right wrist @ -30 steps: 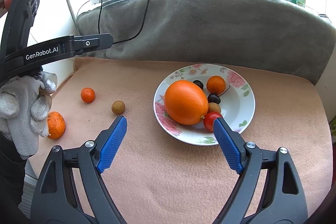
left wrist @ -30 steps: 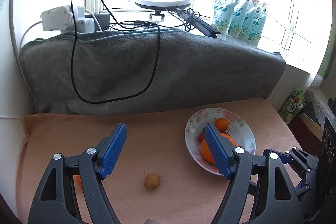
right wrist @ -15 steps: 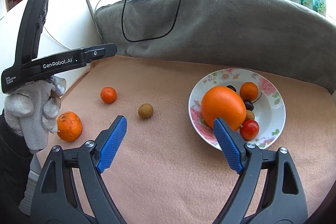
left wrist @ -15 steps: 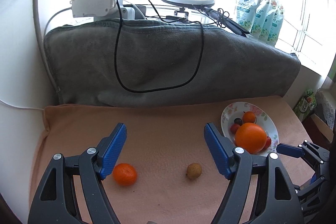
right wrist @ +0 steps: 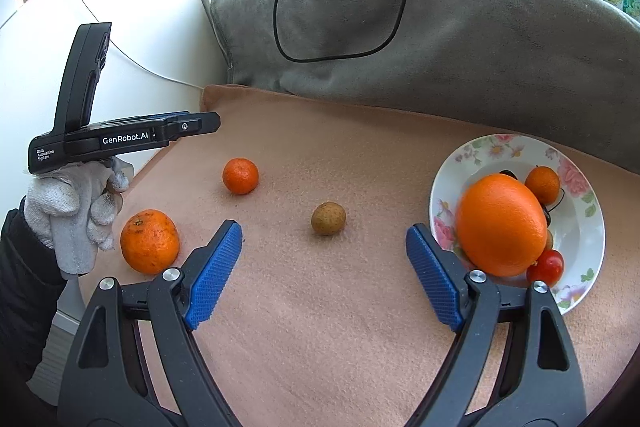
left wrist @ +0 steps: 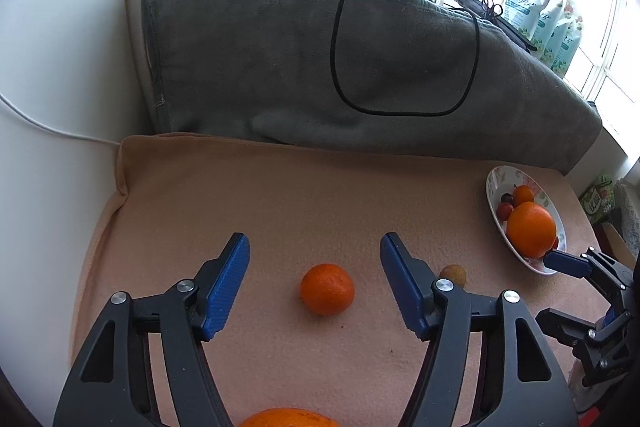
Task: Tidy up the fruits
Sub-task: 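Move the left tool to a tangerine while the right tool moves to a brown round fruit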
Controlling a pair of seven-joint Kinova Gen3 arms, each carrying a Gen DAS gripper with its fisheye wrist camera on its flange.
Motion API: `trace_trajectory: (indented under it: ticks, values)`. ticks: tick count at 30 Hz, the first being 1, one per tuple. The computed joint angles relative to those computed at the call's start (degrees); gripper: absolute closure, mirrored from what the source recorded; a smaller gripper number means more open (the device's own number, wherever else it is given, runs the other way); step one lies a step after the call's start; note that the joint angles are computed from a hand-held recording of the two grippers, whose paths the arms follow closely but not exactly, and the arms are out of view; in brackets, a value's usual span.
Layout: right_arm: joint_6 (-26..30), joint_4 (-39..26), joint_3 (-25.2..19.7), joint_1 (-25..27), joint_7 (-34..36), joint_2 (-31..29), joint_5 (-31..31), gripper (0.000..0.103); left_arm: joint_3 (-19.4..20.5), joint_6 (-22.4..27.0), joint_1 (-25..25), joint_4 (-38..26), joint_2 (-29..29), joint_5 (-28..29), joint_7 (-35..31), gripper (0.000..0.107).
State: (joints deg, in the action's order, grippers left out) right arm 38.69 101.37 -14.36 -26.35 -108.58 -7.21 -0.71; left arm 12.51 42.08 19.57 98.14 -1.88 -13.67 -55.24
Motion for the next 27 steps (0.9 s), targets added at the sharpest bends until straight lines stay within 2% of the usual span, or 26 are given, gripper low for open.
trace_trajectory:
  ticks: [3, 10, 14, 19, 21, 23, 27]
  values:
    - [-0.10, -0.62, 0.26, -0.56, 1.39, 1.52, -1.00, 0.017, -0.41, 1.44, 0.02, -0.55, 1.19, 2.35, -3.34, 0.052]
    - [1.02, -2.62, 0.14, -1.81, 2.35, 5.05, 0.21, 0.024, -0.36, 4.69, 1.52, -1.92, 3.41, 1.91, -6.49, 0.053]
    - [1.40, -3.99, 0.81, -2.21, 2.99, 7.31, -0.63, 0.035, -0.69, 6.06, 2.32, -2.92, 4.61, 1.37, -7.11, 0.056]
    - [1.93, -5.33, 1.23, -3.03, 2.25, 9.67, 0.56, 0.036, -0.92, 9.04, 3.33, -5.27, 6.36, 1.11, -9.27, 0.057]
    - [1.96, -5.38, 1.42, -3.15, 2.64, 10.17, 0.33, 0.041, -0.99, 11.01, 3.84, -6.67, 7.61, 0.96, -10.54, 0.065]
    - [2.12, -5.47, 1.67, -2.86, 3.85, 10.65, -1.12, 0.045, -1.27, 12.57, 3.89, -7.98, 8.80, 2.13, -12.43, 0.066]
    - [1.89, -5.32, 2.04, -2.59, 4.47, 11.19, -2.35, 0.045, -1.74, 14.50, 5.08, -9.81, 10.12, 1.45, -13.50, 0.066]
